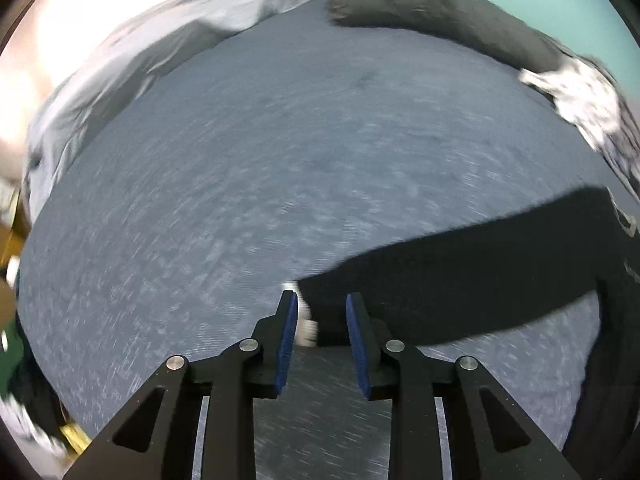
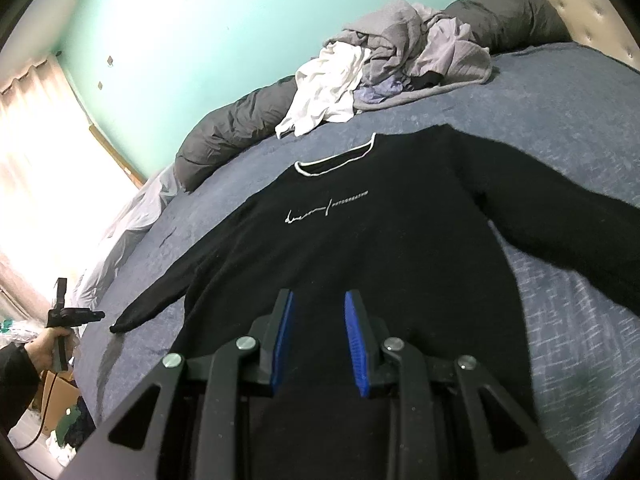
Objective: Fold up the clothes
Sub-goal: 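Pull the held sleeve cuff outward from the body with the left tool, release, then grasp the white-trimmed cuff of the other sleeve with the right tool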
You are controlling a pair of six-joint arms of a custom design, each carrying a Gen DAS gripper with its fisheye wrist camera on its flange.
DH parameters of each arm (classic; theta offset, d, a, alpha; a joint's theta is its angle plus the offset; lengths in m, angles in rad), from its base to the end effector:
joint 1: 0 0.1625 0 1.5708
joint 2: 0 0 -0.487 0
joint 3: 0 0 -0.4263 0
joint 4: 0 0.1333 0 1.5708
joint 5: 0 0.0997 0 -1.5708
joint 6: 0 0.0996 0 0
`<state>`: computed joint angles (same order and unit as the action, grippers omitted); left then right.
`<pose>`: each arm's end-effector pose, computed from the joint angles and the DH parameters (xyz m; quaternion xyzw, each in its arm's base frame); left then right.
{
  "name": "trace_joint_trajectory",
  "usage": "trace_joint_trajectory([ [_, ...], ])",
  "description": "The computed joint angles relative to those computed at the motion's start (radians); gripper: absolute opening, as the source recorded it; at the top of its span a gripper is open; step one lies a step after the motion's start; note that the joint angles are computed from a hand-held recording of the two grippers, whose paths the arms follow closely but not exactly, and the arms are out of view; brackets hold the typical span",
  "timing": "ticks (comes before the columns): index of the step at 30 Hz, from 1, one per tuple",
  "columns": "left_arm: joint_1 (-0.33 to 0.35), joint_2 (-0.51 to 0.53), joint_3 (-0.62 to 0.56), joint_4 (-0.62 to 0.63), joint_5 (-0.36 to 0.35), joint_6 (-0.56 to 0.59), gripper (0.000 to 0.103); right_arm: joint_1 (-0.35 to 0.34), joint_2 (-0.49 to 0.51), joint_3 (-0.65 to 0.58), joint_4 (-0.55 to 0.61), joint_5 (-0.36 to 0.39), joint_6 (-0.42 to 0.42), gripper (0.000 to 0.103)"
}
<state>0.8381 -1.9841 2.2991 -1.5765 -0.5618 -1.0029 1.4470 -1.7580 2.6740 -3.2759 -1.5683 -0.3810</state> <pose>-0.0312 -0.3600 0.3955 -0.0427 0.8671 -0.2772 0.4116 0.0943 -0.3240 0.3035 0.1189 -0.9155 0.3725 0.0949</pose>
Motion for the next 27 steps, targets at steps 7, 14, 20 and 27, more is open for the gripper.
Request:
trace_joint_trajectory([
  [7, -0.124, 0.059, 0.058, -0.217, -0.096, 0.143, 0.029, -0.021, -0.164, -0.05, 0.201, -0.075, -0.053, 0.026],
  [14, -0.235, 0.141, 0.119, -0.424, -0.214, 0.238, 0.034, -0.186, -0.43, -0.109, 0.469, -0.134, -0.146, 0.026],
  [20, -0.298, 0.187, 0.151, -0.485, -0.28, 0.252, 0.034, -0.408, -0.58, -0.176, 0.609, -0.095, -0.211, 0.03],
  [27, -0.352, 0.204, 0.16, -0.475, -0.305, 0.228, 0.036, -0.759, -0.689, -0.227, 0.732, 0.11, -0.227, 0.045],
])
